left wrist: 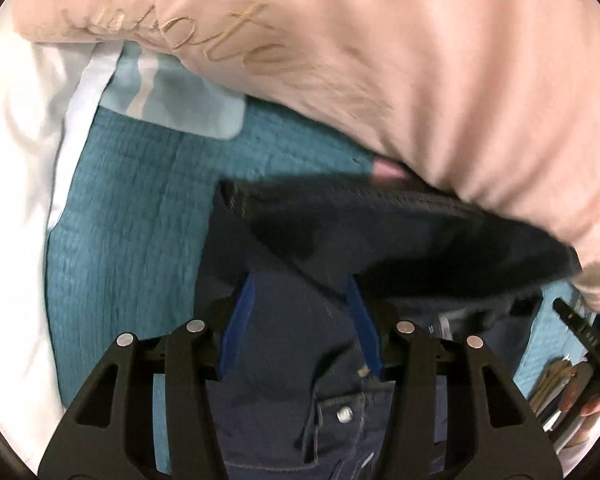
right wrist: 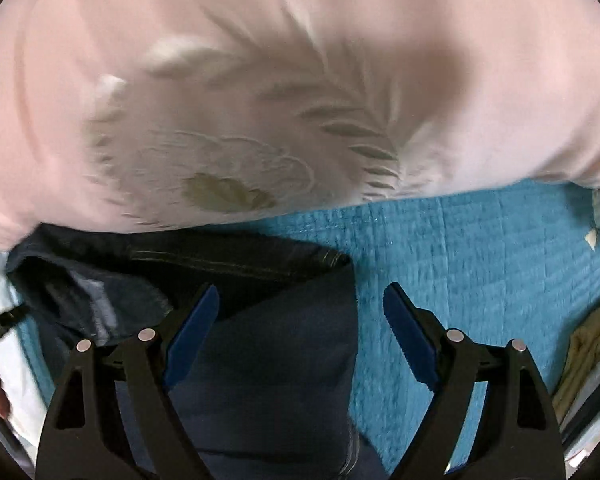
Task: Fold large clothes
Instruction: 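Lift the hem with both tools and fold it toward the collar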
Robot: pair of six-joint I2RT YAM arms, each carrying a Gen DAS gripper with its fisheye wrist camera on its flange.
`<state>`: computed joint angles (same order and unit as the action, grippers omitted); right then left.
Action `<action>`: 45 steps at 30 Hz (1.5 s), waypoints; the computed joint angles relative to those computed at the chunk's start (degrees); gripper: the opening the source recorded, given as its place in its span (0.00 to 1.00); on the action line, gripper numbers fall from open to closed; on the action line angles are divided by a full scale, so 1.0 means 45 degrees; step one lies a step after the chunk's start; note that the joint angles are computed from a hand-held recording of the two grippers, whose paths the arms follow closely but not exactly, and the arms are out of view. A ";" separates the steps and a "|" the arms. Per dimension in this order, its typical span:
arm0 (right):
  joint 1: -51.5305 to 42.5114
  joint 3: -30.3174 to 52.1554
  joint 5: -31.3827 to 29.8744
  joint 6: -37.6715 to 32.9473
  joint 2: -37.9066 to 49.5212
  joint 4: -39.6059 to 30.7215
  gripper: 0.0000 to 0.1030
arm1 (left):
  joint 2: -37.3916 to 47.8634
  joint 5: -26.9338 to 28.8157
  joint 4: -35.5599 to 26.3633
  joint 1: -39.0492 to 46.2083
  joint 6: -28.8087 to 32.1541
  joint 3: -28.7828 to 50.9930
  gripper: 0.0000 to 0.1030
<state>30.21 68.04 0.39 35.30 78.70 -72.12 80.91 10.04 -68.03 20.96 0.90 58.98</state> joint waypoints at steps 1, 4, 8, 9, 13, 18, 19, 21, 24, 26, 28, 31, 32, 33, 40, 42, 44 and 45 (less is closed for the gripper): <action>-0.0005 -0.0151 0.0146 -0.0117 0.0150 0.0210 0.78 | 0.0414 0.0100 0.0152 0.0151 0.0098 0.0114 0.48; -0.0064 -0.0761 0.0471 -0.0355 0.0347 0.0919 0.78 | 0.1630 0.0714 0.0559 0.0812 0.0315 0.0469 0.48; -0.0482 -0.1687 -0.0102 -0.0567 0.0433 0.1865 0.71 | 0.2352 0.0775 0.0561 0.0884 0.0503 0.0798 0.48; -0.0479 -0.1813 -0.0059 -0.0521 0.0426 0.2011 0.71 | 0.2349 0.0691 0.0589 0.0806 0.0679 0.0782 0.48; -0.0624 -0.2407 -0.0753 -0.0128 0.0130 0.2657 0.53 | 0.2043 -0.0484 0.1208 0.0177 0.0455 0.0259 0.08; -0.0331 -0.1797 -0.0034 0.0190 0.0413 0.1547 0.19 | 0.2215 0.0065 0.1037 0.0957 0.1321 0.0404 0.01; -0.0428 -0.1842 -0.0136 0.0132 0.0296 0.1544 0.16 | 0.2235 0.0110 0.1048 0.0995 0.1306 0.0416 0.01; -0.0650 -0.1972 -0.0327 0.0066 0.0003 0.1555 0.13 | 0.2130 -0.0029 0.1158 0.0882 0.1182 0.0347 0.01; -0.0834 -0.2161 -0.0542 0.0169 -0.0609 0.1483 0.09 | 0.1730 -0.0493 0.1038 0.0720 0.1330 0.0348 0.01; -0.0838 -0.2126 -0.0565 0.0282 -0.0876 0.1366 0.09 | 0.1282 -0.0593 0.0910 0.0433 0.1087 0.0137 0.01; -0.0652 -0.1821 -0.0431 0.0304 -0.1052 0.0986 0.09 | 0.1215 -0.0543 0.0569 0.0437 0.1128 0.0376 0.01; -0.0250 -0.1383 -0.0239 0.0485 -0.1038 0.0544 0.09 | 0.1331 -0.0360 0.0078 0.0613 0.1330 0.0954 0.03; -0.0099 -0.1253 -0.0152 0.0474 -0.0927 0.0462 0.09 | 0.1283 -0.0546 0.0055 0.0542 0.1330 0.1069 0.03; 0.0009 -0.1117 -0.0010 0.0341 -0.0780 0.0395 0.09 | 0.1319 -0.0907 0.0031 0.0425 0.1373 0.1196 0.08; 0.0866 -0.1395 0.0428 0.0928 -0.0611 0.0715 0.10 | 0.2801 -0.0675 0.0783 0.0474 0.0798 0.1565 0.42; 0.0924 -0.1607 0.0343 0.1141 -0.0512 0.0979 0.10 | 0.3192 -0.0398 0.1171 0.0435 0.0712 0.1473 0.41; 0.0870 -0.1955 0.0186 0.1275 -0.0528 0.1328 0.10 | 0.3227 -0.0249 0.1300 0.0453 0.0729 0.1458 0.37; 0.0877 -0.2076 0.0138 0.1296 -0.0507 0.1460 0.10 | 0.3101 -0.0293 0.1364 0.0409 0.0987 0.1406 0.34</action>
<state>34.15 58.70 1.01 41.13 76.42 -65.55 94.86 8.72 -61.89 22.80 5.34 65.31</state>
